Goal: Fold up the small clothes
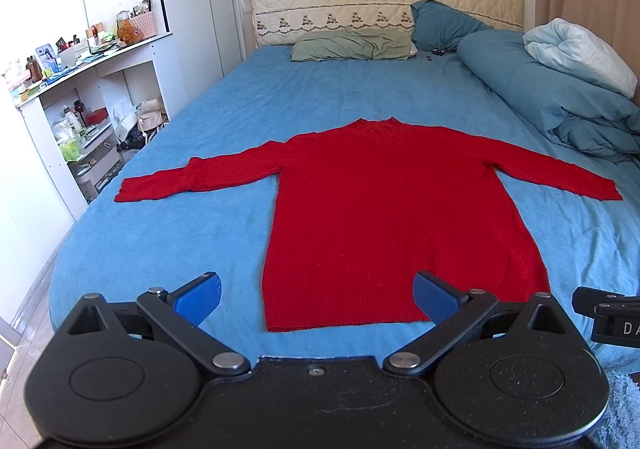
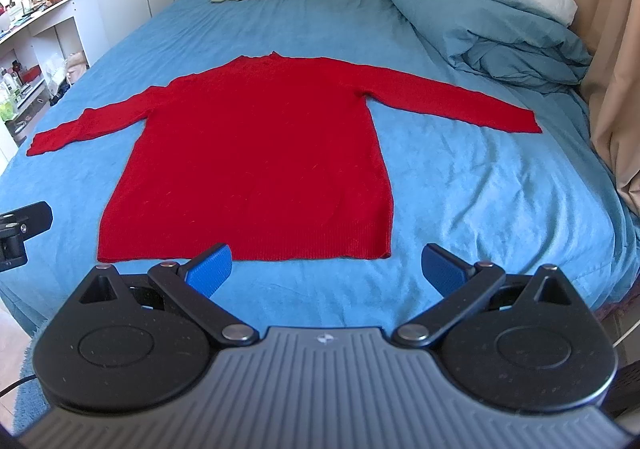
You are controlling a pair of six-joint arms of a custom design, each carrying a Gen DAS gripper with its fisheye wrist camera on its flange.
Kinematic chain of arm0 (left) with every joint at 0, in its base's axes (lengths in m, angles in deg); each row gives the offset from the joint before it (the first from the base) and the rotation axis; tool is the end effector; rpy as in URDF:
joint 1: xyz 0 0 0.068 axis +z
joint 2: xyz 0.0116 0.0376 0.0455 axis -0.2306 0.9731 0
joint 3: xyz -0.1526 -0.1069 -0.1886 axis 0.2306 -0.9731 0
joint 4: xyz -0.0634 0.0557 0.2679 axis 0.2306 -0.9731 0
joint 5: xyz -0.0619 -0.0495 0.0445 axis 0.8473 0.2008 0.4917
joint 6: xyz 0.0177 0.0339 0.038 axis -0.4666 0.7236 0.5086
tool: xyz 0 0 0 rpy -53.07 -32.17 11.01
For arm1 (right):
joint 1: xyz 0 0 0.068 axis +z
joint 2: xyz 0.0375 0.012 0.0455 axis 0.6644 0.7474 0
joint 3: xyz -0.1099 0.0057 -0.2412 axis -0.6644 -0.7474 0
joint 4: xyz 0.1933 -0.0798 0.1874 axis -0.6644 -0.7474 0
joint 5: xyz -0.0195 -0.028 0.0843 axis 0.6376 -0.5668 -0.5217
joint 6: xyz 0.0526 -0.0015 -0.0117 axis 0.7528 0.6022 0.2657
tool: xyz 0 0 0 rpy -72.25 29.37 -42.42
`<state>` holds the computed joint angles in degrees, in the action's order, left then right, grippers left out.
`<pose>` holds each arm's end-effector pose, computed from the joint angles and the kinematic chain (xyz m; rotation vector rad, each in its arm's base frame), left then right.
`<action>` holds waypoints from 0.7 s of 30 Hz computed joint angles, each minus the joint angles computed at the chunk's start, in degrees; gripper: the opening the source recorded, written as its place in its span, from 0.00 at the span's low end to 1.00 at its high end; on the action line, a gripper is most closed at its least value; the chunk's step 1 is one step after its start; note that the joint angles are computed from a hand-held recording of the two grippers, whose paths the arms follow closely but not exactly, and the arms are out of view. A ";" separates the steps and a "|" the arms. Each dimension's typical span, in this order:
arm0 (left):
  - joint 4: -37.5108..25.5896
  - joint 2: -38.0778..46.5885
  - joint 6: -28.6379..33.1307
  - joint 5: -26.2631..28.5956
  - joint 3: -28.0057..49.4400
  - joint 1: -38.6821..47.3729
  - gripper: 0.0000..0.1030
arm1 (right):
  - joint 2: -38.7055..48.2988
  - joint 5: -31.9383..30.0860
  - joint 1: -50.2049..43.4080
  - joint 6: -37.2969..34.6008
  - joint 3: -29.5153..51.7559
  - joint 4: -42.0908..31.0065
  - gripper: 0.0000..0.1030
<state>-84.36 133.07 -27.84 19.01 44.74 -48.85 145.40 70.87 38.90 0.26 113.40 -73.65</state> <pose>0.2793 -0.1741 0.3429 -0.1547 2.2858 0.1882 0.2949 -0.0134 0.3349 0.0089 2.3928 -0.0177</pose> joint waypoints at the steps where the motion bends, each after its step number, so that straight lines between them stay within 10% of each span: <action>1: 0.02 -0.01 -0.03 0.01 -0.02 -0.01 1.00 | -0.17 0.07 0.12 0.11 -0.21 0.05 1.00; 21: 0.87 -0.23 0.01 0.15 -0.58 -0.09 1.00 | 0.10 -0.14 0.10 -0.52 0.71 -0.67 1.00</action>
<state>-83.49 132.84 -27.83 19.17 44.16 -48.94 145.51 70.73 39.01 -0.26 114.10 -74.32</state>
